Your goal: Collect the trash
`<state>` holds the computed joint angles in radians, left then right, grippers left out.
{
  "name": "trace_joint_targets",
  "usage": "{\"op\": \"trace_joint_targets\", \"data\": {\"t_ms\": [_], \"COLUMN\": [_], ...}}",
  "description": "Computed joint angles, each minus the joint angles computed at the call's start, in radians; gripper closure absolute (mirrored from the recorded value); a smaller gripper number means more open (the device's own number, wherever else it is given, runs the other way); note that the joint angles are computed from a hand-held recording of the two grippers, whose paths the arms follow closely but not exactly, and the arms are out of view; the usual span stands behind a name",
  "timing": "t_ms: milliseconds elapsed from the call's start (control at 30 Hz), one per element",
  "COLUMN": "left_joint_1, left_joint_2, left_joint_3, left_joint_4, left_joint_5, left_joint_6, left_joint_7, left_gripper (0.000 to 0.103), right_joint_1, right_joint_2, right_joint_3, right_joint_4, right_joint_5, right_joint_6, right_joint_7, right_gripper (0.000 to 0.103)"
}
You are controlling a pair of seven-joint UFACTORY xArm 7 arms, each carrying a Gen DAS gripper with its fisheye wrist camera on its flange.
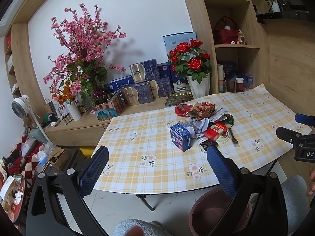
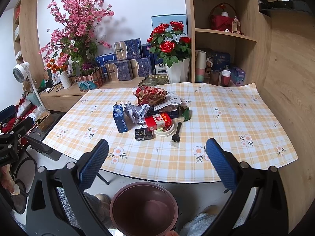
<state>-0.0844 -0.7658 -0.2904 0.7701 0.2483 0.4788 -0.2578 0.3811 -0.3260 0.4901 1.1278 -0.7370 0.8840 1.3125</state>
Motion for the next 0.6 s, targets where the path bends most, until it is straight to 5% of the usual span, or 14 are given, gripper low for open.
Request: {"op": "trace_joint_targets", "data": {"t_ms": [133, 267, 533, 600], "left_joint_1": [-0.061, -0.161, -0.145, -0.126], "left_joint_2": [0.014, 0.040, 0.099, 0.126], "left_joint_3": [0.065, 0.172, 0.187, 0.178], "left_joint_4": [-0.012, -0.035, -0.081, -0.080], "left_joint_5": [-0.051, -0.169, -0.215, -0.216], "left_joint_6": [-0.028, -0.045, -0.157, -0.179], "left_joint_7": [0.044, 0.122, 0.182, 0.182], "left_gripper": [0.005, 0.005, 0.005, 0.005], "right_joint_1": [-0.010, -0.021, -0.095, -0.084], "right_joint_2": [-0.012, -0.046, -0.056, -0.026], "right_joint_3": [0.000, -0.028, 0.002, -0.022], "right_joint_4": [-0.035, -0.104, -0.151, -0.139], "right_joint_5": [-0.021, -0.010, -0.056, -0.012], "right_joint_6": [-0.038, -0.187, -0.259, -0.254], "right_joint_7": [0.061, 0.095, 0.152, 0.084], "right_gripper": [0.006, 0.005, 0.006, 0.005]}}
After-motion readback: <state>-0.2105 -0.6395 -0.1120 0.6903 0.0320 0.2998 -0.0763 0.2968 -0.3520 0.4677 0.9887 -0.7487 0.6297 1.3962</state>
